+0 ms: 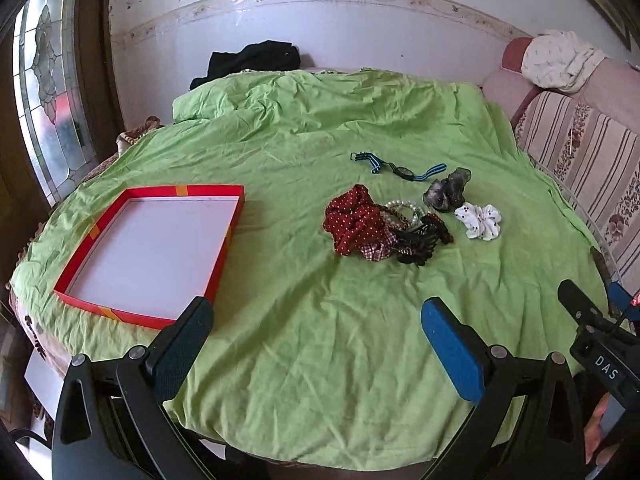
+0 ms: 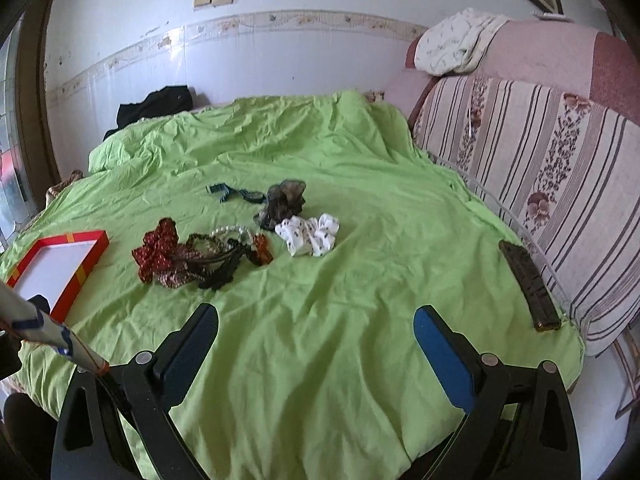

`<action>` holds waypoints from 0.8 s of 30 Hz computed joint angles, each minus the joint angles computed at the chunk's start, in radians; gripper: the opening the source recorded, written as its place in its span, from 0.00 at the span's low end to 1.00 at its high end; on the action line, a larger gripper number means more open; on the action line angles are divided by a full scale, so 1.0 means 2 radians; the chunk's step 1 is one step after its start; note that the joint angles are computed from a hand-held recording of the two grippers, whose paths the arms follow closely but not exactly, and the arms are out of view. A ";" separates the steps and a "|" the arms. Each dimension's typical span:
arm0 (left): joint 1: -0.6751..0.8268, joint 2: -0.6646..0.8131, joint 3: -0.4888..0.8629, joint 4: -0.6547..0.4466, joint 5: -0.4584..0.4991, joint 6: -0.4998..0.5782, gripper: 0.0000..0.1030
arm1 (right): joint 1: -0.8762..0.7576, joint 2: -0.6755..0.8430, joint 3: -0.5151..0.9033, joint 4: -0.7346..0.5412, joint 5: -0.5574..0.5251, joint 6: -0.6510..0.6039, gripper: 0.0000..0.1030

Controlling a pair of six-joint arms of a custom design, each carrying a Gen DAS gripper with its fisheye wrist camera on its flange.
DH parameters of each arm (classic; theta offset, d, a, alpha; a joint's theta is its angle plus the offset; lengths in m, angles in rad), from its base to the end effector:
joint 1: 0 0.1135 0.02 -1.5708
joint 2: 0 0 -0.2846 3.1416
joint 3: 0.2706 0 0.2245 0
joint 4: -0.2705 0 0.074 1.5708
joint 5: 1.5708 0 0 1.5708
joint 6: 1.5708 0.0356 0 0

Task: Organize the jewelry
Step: 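Move both tools over the jewelry pile on the green sheet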

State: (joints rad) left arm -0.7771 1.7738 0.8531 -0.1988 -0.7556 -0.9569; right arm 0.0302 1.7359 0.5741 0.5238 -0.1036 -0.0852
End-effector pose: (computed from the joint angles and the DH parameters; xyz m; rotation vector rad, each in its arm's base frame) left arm 0.2308 -0.1927 0.1665 -0.4121 2.2546 0.1866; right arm 0.2955 0.0126 0.1545 -0.1846 2.1982 0.0838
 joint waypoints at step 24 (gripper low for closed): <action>0.004 0.014 0.009 -0.006 0.022 -0.009 1.00 | 0.001 0.015 0.002 -0.028 -0.014 -0.012 0.97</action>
